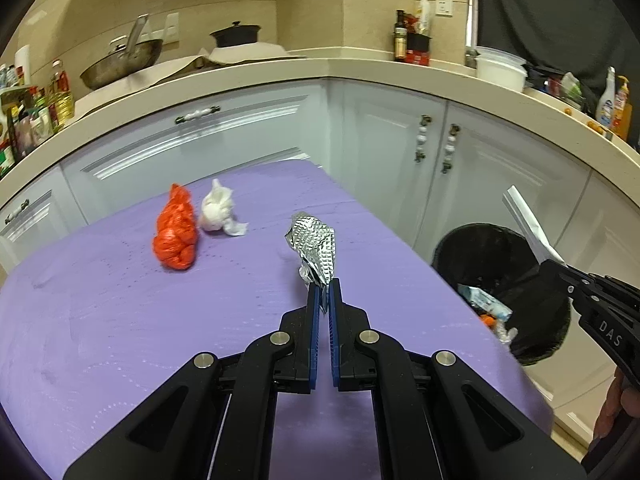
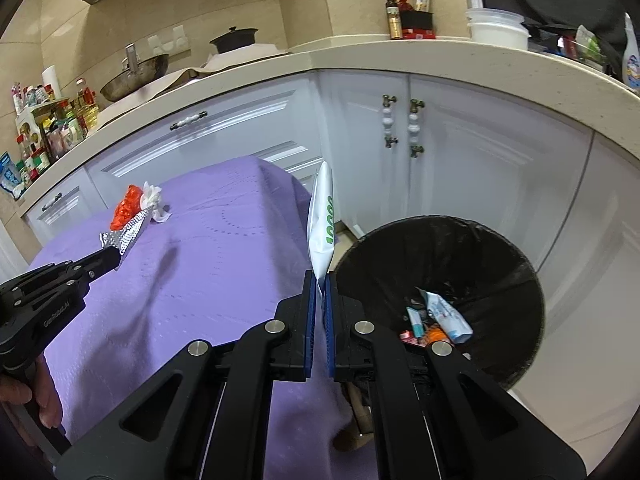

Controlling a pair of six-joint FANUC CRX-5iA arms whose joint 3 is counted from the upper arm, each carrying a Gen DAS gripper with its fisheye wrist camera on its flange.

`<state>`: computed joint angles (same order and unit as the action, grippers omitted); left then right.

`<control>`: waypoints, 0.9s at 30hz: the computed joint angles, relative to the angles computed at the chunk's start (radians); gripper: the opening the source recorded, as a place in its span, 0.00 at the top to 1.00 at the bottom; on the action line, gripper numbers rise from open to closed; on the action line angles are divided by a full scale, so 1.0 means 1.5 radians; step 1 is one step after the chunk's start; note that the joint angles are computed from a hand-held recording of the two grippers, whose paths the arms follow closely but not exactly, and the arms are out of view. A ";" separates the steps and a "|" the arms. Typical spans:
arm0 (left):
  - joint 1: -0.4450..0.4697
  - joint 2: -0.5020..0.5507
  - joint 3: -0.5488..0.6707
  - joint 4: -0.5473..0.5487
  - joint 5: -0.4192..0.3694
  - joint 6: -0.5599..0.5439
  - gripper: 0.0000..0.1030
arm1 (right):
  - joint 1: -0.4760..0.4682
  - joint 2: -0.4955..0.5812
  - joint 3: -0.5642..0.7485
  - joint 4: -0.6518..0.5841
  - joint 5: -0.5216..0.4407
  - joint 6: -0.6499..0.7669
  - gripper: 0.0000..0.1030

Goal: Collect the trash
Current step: 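Carry the white tube and silver foil over the bin with both tools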

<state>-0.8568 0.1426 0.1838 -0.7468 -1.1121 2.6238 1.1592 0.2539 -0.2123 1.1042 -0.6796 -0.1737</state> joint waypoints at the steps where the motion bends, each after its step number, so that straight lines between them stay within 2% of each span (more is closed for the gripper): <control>1: -0.003 0.002 0.003 -0.001 0.001 -0.001 0.95 | 0.002 -0.006 -0.006 0.003 -0.006 -0.006 0.96; 15: -0.032 0.065 0.071 0.025 0.049 -0.055 0.95 | 0.008 -0.060 -0.070 0.013 -0.073 -0.054 0.96; 27: -0.048 0.140 0.151 0.031 0.084 -0.119 0.95 | -0.012 -0.077 -0.104 0.016 -0.099 -0.084 0.96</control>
